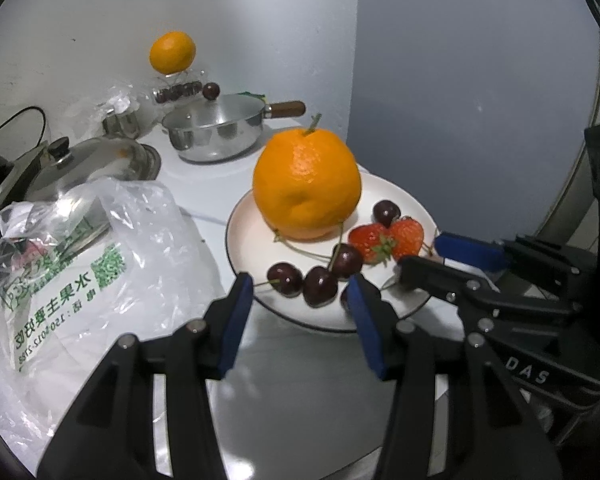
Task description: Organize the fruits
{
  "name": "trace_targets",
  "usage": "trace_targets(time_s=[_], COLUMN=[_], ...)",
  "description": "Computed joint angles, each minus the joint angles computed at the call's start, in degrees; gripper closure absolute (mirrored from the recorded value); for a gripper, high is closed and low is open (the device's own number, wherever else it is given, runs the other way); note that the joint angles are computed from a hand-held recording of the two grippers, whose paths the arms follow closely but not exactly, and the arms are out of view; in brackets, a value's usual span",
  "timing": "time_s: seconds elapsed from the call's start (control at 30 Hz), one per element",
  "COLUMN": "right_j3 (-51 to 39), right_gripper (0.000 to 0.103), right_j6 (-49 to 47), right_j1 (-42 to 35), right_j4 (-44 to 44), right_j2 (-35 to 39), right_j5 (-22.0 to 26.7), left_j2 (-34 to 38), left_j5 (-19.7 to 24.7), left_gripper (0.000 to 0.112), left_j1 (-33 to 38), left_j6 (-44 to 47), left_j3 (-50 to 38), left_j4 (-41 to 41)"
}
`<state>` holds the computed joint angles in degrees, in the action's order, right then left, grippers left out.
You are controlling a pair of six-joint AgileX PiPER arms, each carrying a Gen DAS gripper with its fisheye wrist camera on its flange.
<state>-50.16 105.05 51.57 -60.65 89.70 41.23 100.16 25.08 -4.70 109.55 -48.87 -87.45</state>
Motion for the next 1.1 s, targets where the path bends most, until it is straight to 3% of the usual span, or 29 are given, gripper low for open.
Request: trace_targets(time_s=[1.0, 1.1], right_j3=[-6.63, -7.80], right_gripper=[0.059, 0.051], right_j6=[-1.70, -1.80], right_j1=[7.42, 8.91], right_j4=[2.01, 1.98], right_j2=[0.78, 0.95], right_j5=[11.61, 14.17], left_j2=[-6.89, -8.04], left_j5=[6.37, 7.76], left_gripper=[0.060, 0.060], left_j1=[8.34, 9.69], left_j6=[2.49, 2.98], left_j3=[4.52, 5.42], left_j4=[0.09, 0.13])
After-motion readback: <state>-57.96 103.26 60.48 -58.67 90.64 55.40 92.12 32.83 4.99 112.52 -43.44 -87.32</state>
